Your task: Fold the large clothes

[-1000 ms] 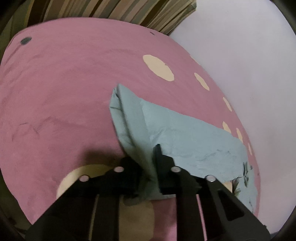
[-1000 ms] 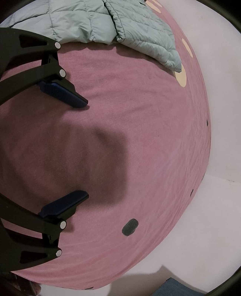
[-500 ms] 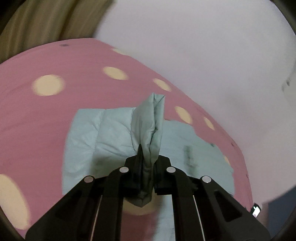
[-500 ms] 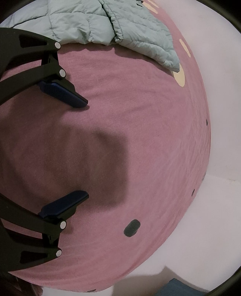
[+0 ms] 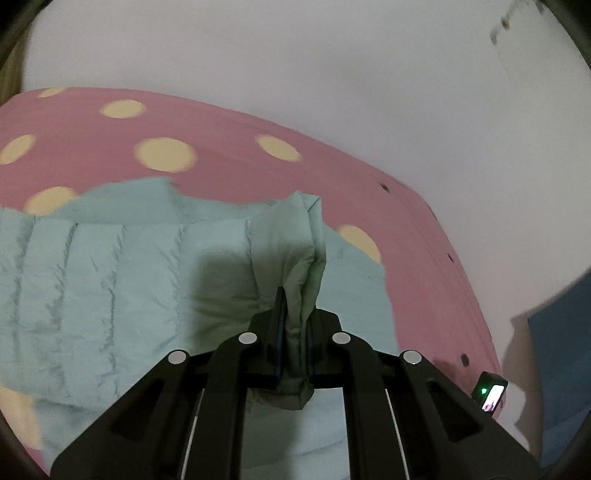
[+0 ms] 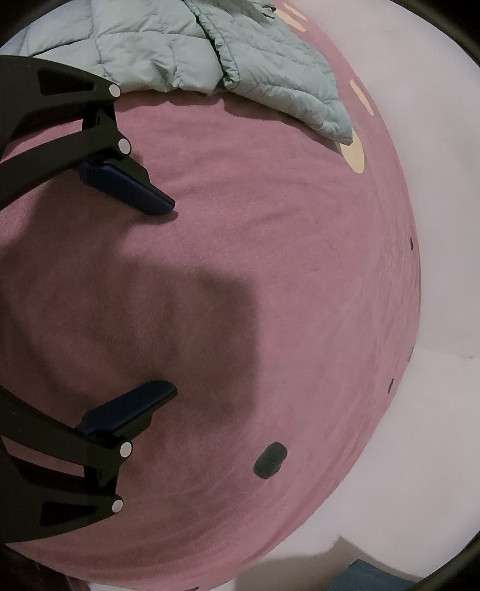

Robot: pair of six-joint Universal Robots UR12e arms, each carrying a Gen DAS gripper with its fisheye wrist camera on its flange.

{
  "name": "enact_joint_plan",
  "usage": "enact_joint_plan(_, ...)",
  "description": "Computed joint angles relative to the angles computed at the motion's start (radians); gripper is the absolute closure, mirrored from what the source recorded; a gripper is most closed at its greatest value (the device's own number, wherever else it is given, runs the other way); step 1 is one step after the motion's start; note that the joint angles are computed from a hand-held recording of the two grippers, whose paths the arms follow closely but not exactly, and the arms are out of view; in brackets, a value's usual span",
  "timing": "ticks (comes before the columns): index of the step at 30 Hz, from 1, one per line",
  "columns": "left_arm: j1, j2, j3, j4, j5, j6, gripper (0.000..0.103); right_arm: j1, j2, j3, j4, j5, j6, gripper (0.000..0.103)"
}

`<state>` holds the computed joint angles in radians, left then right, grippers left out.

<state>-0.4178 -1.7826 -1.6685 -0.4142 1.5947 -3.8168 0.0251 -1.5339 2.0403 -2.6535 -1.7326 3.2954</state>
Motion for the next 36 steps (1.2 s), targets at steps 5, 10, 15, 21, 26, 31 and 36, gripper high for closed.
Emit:
enact_joint_plan(5,-0.040,-0.114,0.122,-0.069,-0.027,0.007,0.095,0.000,-0.001,0.001,0.000,0.005,0.005,0.013)
enact_joint_plan(10,-0.057,-0.196,0.200,-0.155,-0.050,0.018,0.095,-0.001,-0.001,0.001,0.001,0.015,0.008,0.012)
enact_joint_plan(15,-0.074,-0.218,0.218,-0.176,-0.015,0.053,0.073,-0.002,-0.002,0.002,0.002,0.016,0.009,0.011)
enact_joint_plan(21,-0.077,-0.176,0.177,-0.135,0.006,0.084,0.053,-0.002,-0.001,0.002,0.002,0.015,0.008,0.012)
enact_joint_plan(26,-0.068,-0.101,0.093,-0.090,0.020,0.066,0.052,-0.003,-0.001,0.001,0.000,0.016,0.007,0.012)
enact_joint_plan(31,-0.059,0.022,-0.057,-0.068,0.149,0.056,0.051,-0.004,-0.006,0.003,-0.007,0.021,0.003,0.012)
enact_joint_plan(36,-0.033,0.143,-0.206,-0.126,0.307,0.004,0.045,0.008,-0.035,-0.015,-0.008,0.052,0.004,0.013)
